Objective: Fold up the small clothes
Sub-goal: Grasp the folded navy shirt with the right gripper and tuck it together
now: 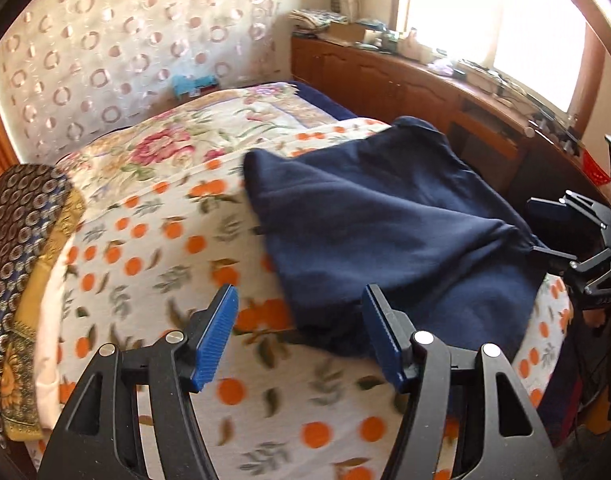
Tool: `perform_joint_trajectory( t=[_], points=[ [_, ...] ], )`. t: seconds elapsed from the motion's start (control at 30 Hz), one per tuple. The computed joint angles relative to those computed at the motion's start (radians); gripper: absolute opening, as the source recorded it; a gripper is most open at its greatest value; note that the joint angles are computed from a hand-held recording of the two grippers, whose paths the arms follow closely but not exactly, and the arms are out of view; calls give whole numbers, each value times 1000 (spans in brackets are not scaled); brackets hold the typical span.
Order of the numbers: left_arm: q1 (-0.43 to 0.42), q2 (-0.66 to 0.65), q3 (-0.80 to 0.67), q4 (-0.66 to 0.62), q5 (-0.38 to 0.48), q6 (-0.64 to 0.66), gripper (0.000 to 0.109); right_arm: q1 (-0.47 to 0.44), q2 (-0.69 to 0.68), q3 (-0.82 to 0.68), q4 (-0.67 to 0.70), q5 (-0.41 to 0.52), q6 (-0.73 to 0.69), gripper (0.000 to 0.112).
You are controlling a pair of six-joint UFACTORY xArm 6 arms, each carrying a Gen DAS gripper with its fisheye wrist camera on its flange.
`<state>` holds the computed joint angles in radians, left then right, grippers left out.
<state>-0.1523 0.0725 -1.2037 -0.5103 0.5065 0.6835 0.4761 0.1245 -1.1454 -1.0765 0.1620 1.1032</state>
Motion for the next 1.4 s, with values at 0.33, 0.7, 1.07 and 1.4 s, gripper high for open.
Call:
perform_joint_trajectory(
  t=[0.33,0.7,1.07,1.4],
  points=[
    [106,-3,11,-79,-7,93,65,113,291,-339,591,59,-672,78],
    [179,-6,15,-168,33,185,65,172,530,-692,973,234,-1092,77],
    [170,55,-58,-188,57,181,65,121,553,-754,1181,270,-1295,10],
    [75,168,-195,-159,87,141,65,-67,443,-679,1158,175,-1265,9]
  ],
)
